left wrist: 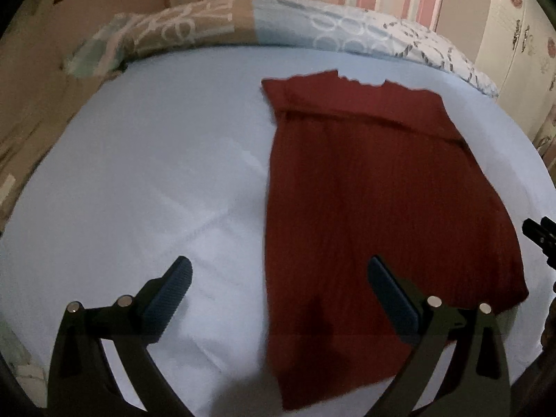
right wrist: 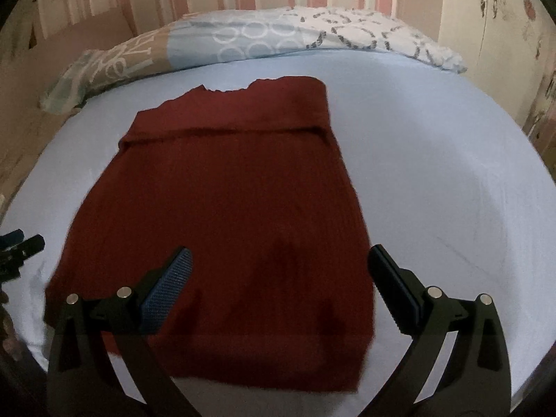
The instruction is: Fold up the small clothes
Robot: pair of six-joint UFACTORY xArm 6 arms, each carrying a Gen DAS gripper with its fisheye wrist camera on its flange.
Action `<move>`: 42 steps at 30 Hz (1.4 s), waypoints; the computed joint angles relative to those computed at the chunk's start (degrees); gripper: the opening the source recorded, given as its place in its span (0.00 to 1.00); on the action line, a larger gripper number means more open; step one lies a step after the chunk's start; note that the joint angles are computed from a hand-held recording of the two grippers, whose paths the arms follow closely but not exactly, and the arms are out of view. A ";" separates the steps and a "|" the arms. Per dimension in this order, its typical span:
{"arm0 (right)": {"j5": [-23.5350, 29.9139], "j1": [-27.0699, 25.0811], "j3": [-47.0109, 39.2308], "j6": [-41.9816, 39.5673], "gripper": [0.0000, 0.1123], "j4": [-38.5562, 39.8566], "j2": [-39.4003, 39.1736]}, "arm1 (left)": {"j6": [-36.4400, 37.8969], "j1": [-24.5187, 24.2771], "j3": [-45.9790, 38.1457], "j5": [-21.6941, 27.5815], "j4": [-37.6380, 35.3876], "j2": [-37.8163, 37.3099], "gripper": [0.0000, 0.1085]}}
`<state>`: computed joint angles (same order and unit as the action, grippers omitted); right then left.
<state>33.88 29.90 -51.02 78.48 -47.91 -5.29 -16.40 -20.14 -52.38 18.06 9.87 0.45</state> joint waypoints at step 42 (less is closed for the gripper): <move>-6.18 0.19 13.47 -6.78 0.87 10.46 -8.33 | 14.04 -5.24 11.18 -2.31 -16.84 -4.70 0.15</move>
